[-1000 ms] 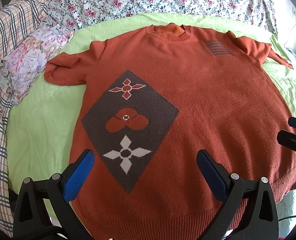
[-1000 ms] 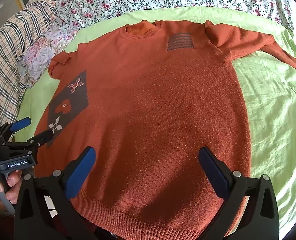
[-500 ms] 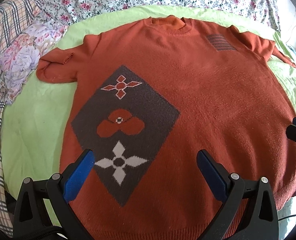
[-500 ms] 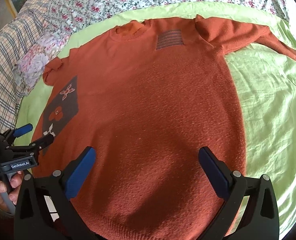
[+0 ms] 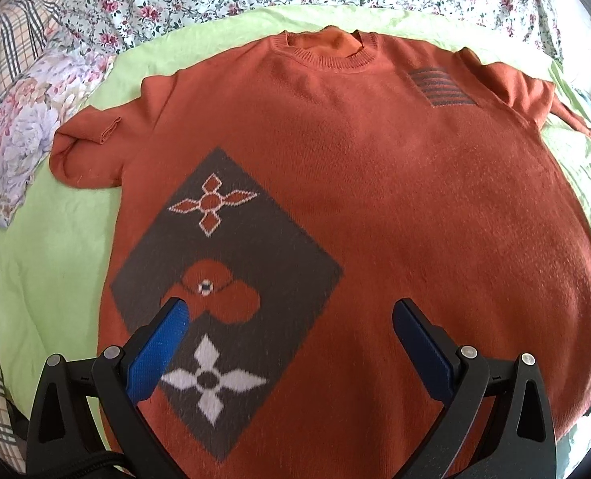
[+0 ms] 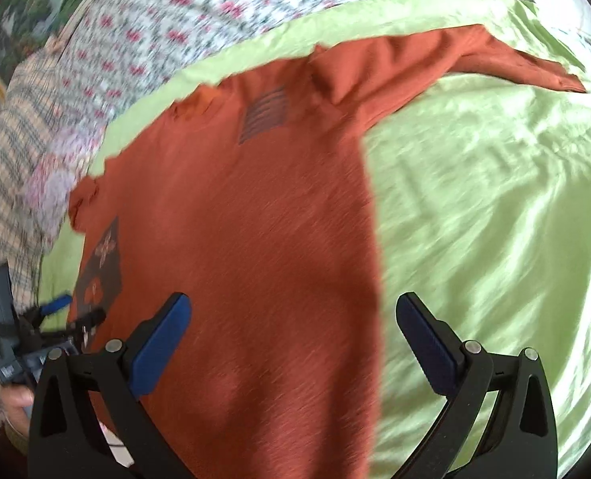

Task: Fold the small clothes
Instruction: 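Grasp the sweater sleeve cuff with the right gripper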

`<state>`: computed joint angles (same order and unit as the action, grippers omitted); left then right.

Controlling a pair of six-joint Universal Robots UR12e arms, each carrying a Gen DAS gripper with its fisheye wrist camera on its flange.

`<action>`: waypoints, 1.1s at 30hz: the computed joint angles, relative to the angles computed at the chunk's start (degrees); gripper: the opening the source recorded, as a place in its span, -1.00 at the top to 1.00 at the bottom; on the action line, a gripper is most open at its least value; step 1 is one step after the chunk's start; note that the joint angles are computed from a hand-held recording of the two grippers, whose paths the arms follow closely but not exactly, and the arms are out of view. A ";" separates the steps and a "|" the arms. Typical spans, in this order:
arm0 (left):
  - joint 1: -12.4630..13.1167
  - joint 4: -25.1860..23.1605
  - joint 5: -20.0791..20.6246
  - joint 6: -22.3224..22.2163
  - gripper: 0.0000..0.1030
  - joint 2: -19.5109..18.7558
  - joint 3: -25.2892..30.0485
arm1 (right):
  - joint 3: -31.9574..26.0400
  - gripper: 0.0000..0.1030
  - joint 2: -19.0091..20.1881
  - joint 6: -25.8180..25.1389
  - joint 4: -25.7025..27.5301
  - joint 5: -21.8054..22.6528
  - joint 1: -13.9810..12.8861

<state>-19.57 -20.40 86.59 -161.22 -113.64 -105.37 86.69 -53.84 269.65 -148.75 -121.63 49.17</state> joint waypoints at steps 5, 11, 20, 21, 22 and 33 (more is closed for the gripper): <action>-0.29 -1.47 0.56 -0.78 -0.98 -1.11 1.73 | 8.14 -0.99 -5.59 5.23 -1.51 -2.75 -2.32; -0.74 -3.37 0.62 -1.38 -0.98 -2.50 3.40 | 17.51 -0.95 -13.88 14.02 4.38 -6.86 -7.00; -1.43 -5.72 1.56 -1.70 -0.98 -4.15 5.28 | 28.39 -0.91 -18.72 19.33 -7.58 2.23 -18.00; -1.44 -6.05 1.58 -1.85 -0.98 -4.32 5.50 | 28.81 -0.91 -18.93 20.63 -7.01 4.43 -19.34; -1.44 -6.27 1.57 -1.97 -0.98 -4.49 5.70 | 28.91 -0.91 -19.22 21.80 -5.06 6.26 -20.35; -0.69 -6.46 -1.08 -2.61 -0.98 -4.60 5.60 | 26.37 0.85 -18.06 16.50 3.00 7.53 -21.36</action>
<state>-20.26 -26.86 85.50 -163.83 -118.23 -99.77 113.06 -71.90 286.15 -145.75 -114.09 27.81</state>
